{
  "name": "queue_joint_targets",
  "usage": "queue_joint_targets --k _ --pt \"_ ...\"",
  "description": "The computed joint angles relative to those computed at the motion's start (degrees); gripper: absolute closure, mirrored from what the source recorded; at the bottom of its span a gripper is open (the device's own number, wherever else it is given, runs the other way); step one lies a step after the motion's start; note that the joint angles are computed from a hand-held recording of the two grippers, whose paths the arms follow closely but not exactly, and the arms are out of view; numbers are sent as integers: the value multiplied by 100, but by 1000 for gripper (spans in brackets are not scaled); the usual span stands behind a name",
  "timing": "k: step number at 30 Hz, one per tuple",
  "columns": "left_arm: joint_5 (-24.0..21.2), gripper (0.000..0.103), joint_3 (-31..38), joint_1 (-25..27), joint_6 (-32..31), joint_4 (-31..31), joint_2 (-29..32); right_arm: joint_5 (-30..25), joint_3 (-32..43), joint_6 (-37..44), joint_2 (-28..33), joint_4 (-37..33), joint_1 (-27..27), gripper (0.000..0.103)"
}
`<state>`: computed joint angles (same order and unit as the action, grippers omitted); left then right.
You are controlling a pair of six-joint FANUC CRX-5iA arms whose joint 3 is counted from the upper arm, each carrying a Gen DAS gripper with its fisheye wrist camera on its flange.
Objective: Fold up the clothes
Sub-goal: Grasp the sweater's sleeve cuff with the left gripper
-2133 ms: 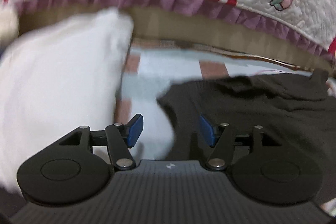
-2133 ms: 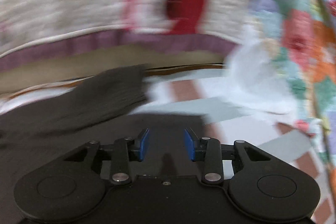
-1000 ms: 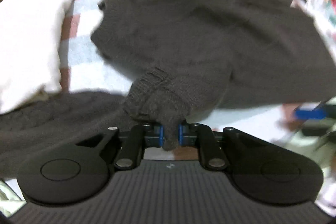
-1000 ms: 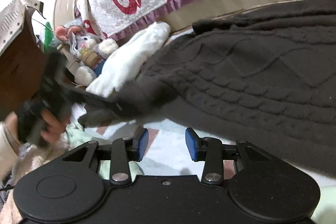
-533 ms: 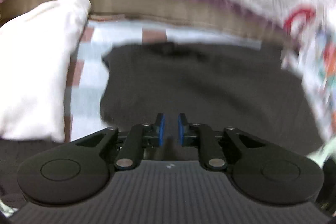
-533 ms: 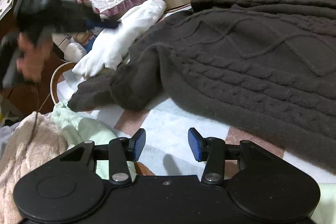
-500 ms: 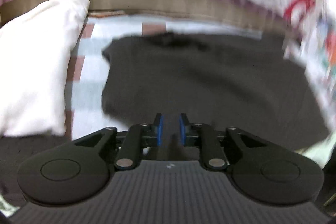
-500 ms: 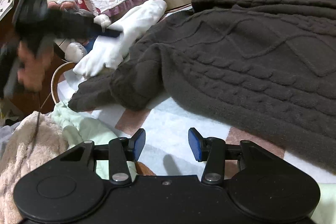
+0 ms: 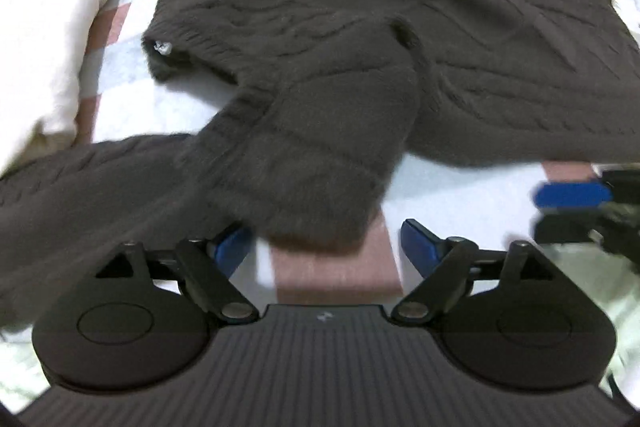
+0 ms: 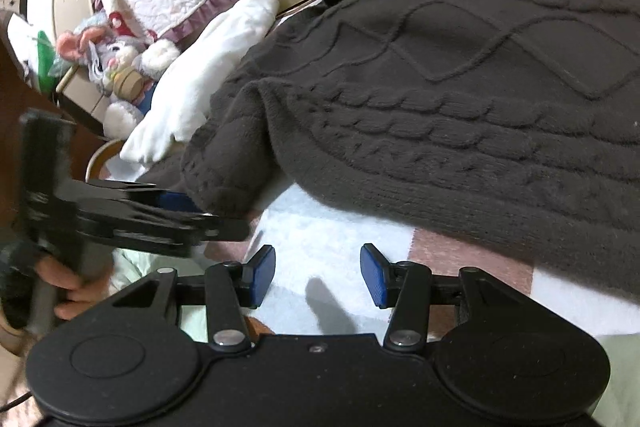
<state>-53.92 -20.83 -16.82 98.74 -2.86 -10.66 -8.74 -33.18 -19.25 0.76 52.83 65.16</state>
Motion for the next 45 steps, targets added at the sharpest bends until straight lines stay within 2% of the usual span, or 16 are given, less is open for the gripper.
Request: queue_joint_targets --k 2,4,5,6,12,18,24,28,31,35,37,39,42,43,44,45 --pt "216 27 -26 -107 308 -303 1 160 -113 -506 -25 478 -134 50" --pt "421 51 -146 -76 307 -347 -120 406 -245 -1083 -52 1059 -335 50" --pt "540 78 -252 10 191 -201 -212 380 -226 -1034 -39 951 -317 50" --pt "643 84 -328 64 121 -117 -296 296 -178 -829 -26 655 -248 50" --pt "760 89 -265 -75 378 -487 -394 -20 -19 -241 4 68 -34 50" --pt "895 92 -347 -46 464 -505 -648 53 -86 -376 -38 298 -82 50" --pt "1080 96 -12 -89 1683 -1807 -743 -223 -98 -462 -72 313 -19 50" --pt "1816 96 -438 851 370 -118 -509 -292 -66 -267 -82 129 32 50" --pt "1844 96 -248 675 402 -510 -306 -371 15 38 -62 -109 101 50" --pt "1898 94 -463 779 -254 183 -302 -565 188 503 11 -557 212 49" --pt "1763 85 -538 811 -492 489 -306 -594 203 472 34 -491 222 49" --pt "1546 54 -562 816 -600 669 -303 -655 233 501 53 -479 246 49" --pt "1365 40 -608 842 -611 785 -308 -770 319 620 104 -531 291 48" --pt "1390 41 -678 880 -733 942 -319 -787 332 645 112 -537 297 48" --pt "1462 58 -777 924 -938 1160 -345 -798 342 656 120 -534 299 48" --pt "1521 96 -887 975 -1243 1455 -381 -816 358 682 128 -546 305 48"
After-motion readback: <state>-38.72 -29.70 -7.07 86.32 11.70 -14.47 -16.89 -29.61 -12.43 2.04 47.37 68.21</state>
